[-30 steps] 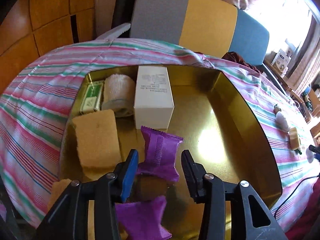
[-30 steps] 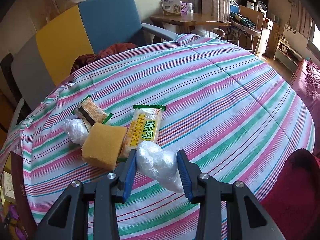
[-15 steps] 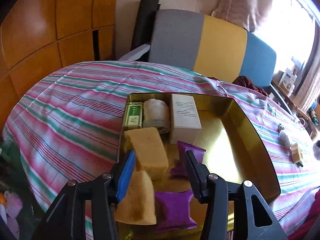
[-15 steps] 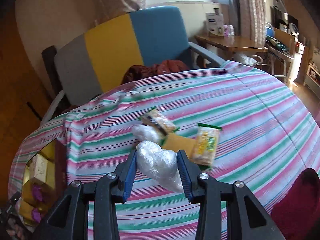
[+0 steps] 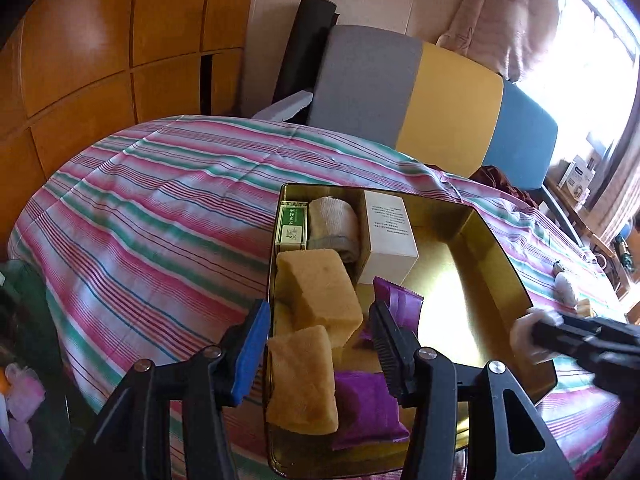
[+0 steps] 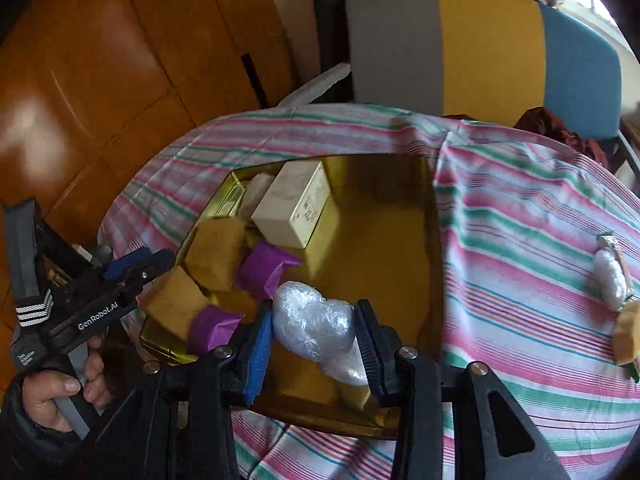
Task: Organize objects
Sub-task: 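Carry the plastic-wrapped bundle into the tray and open the right gripper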
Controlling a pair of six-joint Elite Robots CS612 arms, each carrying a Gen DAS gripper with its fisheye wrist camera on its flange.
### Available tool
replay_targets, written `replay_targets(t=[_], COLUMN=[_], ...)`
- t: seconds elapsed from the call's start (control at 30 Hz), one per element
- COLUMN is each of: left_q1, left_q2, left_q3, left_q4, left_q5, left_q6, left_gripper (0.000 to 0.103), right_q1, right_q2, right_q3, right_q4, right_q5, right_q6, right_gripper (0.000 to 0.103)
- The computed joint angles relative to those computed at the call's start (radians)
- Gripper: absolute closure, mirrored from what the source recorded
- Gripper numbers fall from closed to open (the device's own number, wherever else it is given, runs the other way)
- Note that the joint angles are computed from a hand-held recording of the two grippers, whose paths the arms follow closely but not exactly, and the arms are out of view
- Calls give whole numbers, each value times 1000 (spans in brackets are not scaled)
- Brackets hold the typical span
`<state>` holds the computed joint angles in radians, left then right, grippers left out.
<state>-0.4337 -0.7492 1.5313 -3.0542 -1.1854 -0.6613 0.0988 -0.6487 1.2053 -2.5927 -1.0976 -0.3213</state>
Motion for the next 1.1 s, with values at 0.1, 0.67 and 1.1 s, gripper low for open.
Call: replay_targets(t=[0.1,0.67,1.1], left_q1=[1,-5,-29], left_q2=[-1,2,-9], left_q3=[6,3,6], left_q4=[4,11,-14], left_q5=[-6,7,65], left_q6=[-9,6,83], left_gripper=[49,40,39], right_q1=[17,16,-18], right_q2=[22,28,-5], right_q3=[-29,-27,29], right_q4=[75,211,67], right_q5=[-19,91,114], right_q6=[-22,-89,10], right_gripper=[62,34,27])
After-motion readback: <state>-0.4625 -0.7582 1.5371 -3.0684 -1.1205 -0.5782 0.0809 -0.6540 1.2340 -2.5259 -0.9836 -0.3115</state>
